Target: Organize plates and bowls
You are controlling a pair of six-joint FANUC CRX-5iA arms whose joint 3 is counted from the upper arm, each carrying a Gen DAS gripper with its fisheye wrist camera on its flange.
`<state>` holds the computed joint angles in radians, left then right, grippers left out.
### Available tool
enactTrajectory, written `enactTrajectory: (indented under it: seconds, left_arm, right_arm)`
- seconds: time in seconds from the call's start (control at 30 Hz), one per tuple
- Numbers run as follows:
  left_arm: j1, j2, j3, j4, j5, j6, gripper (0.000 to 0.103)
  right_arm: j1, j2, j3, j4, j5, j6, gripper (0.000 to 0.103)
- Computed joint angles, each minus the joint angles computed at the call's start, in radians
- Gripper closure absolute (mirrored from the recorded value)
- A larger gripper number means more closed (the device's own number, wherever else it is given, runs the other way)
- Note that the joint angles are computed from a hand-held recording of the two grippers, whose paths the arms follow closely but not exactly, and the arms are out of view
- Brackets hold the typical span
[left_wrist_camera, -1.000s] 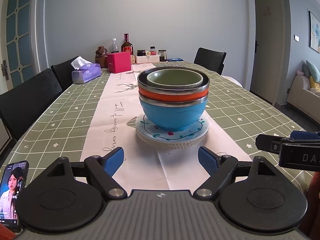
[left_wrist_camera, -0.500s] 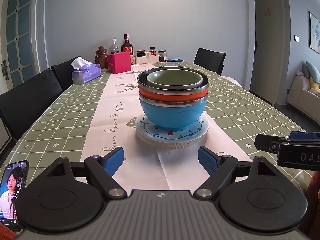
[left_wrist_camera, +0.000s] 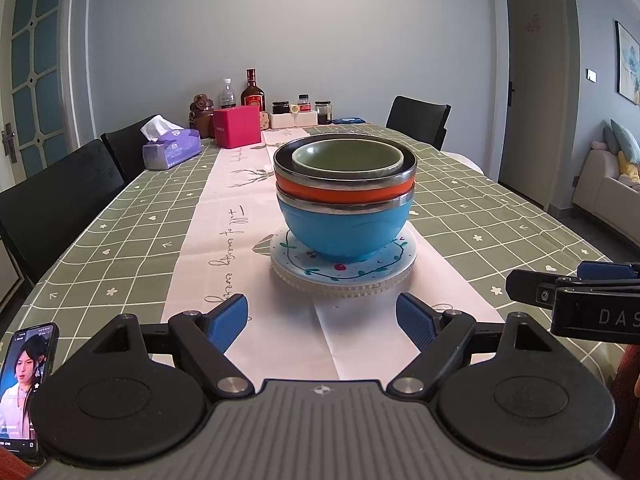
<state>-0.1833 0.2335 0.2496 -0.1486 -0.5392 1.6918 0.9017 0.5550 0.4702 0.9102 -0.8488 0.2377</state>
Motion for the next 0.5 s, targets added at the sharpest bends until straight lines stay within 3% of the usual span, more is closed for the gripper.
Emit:
enactTrajectory:
  seconds: [0.5]
  left_arm:
    - [-0.001, -0.002, -0.001, -0.007, 0.002, 0.002, 0.005]
  right_arm:
    - [0.000, -0.005, -0.008, -0.003, 0.010, -0.003, 0.012]
